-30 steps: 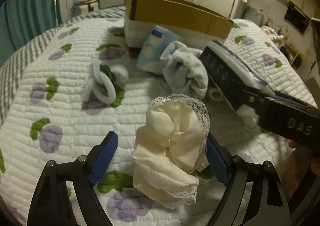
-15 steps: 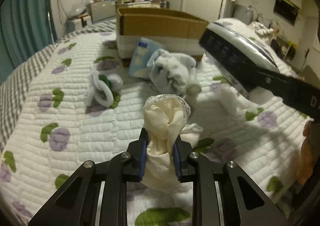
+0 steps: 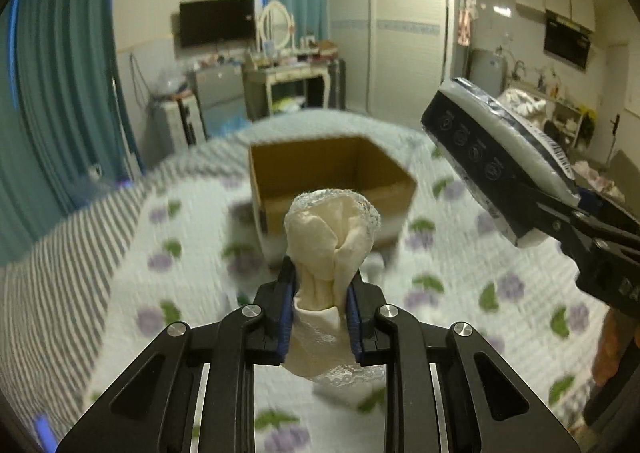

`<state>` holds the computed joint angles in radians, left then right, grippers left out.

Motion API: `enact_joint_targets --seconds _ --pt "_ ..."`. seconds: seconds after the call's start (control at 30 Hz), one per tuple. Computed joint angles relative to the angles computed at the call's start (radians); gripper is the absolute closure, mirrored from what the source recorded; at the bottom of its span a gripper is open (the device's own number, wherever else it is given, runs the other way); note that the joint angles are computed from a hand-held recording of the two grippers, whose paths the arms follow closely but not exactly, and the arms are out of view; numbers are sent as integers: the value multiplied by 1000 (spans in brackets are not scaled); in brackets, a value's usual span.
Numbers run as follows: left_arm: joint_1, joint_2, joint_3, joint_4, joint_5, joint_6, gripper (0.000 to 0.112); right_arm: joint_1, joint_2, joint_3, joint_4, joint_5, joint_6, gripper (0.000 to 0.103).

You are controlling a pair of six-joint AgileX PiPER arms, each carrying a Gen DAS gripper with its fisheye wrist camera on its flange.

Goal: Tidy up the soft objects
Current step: 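Carry scrunchie and tissue pack over the box and open both tools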

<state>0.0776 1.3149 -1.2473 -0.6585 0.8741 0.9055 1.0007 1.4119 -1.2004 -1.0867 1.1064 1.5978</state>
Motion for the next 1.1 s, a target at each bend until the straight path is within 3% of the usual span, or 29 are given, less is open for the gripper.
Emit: enact_joint_targets --seconds 0.1,0.23,0.4,0.53,0.7,0.83,0.9,0.97,1.03,1.1 --pt "-82 96 -142 65 -32 -99 91 -79 15 -102 21 -39 -169 28" --pt "-150 250 -327 135 -49 -203 91 -244 84 -252 109 -161 -392 28" --pt "-216 493 -588 241 -46 -317 91 -466 265 -448 292 -328 -629 28" --pt "-242 683 -773 276 -37 -332 91 -577 429 -565 420 -413 -750 28" --pt "-261 812 -896 310 -21 -351 90 -676 604 -678 587 -469 -878 28" --pt "-272 836 -911 330 -51 -381 85 -728 627 -650 671 -542 -949 26" --pt "-296 830 -905 405 -51 -447 71 -753 619 -624 717 -570 -990 21" --pt "-308 812 -878 454 -70 -496 41 -758 601 -597 720 -566 -982 17" --pt "-296 778 -838 428 -79 -489 32 -753 562 -538 659 -592 -906 13" --pt "-291 739 -804 438 -77 -498 31 -746 510 -484 618 -598 -867 12"
